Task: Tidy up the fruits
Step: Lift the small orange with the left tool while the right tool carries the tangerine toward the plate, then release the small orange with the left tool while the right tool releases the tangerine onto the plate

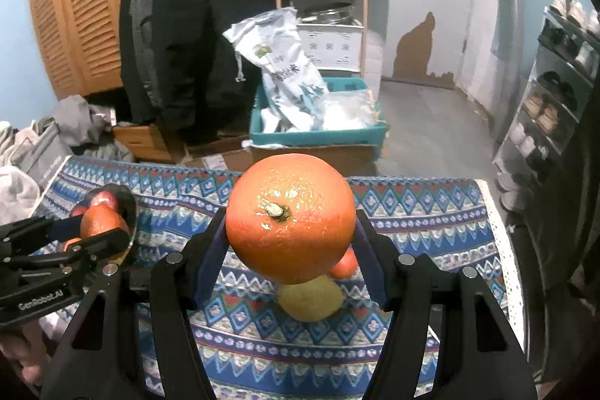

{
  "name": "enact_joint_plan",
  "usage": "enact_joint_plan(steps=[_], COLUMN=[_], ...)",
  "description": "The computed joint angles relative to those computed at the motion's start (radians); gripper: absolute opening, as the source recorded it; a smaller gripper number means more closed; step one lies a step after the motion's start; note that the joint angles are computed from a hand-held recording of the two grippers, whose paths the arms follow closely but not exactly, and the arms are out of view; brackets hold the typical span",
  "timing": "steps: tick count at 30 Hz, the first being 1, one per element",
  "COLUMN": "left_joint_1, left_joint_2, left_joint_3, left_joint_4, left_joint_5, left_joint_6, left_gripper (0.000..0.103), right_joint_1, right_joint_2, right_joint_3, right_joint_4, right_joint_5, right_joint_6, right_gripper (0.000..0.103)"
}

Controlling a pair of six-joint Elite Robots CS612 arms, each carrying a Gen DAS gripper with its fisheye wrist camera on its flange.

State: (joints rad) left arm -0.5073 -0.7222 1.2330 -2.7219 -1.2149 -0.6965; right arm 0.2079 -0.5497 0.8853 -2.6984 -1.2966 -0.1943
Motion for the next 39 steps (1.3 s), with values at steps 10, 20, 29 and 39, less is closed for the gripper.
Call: enact_joint_plan(steps=[10, 20, 29, 39], left_joint_1=[0.01, 0.032, 0.051, 0.077], left_joint_2=[-0.034, -0.059, -0.079, -0.106], left_joint_3=[0.065, 0.117, 0.163, 0.226], left_joint_4=[-0.035, -0.042, -0.035, -0.03], left_joint_5=[0.051, 0.067, 0.085, 0.103], left_joint_6=[-0.028, -0.087, -0.137, -0.21], left_gripper=[0.047, 0.047, 0.047, 0.047], right_joint_1=[0.025, 0.055, 0.085, 0.117], right_joint_2=[0.023, 0.057, 0.1, 0.155], right_joint_3=[-0.048, -0.121, -0.203, -0.303], right_joint_4=[0.029, 0.083, 0.143, 0.23], right_joint_5=[0.026, 0.048, 0.073, 0.092], right_joint_6=[-0.02, -0.039, -0.06, -0.093], right_gripper=[0.064, 0.064, 0.064, 0.064])
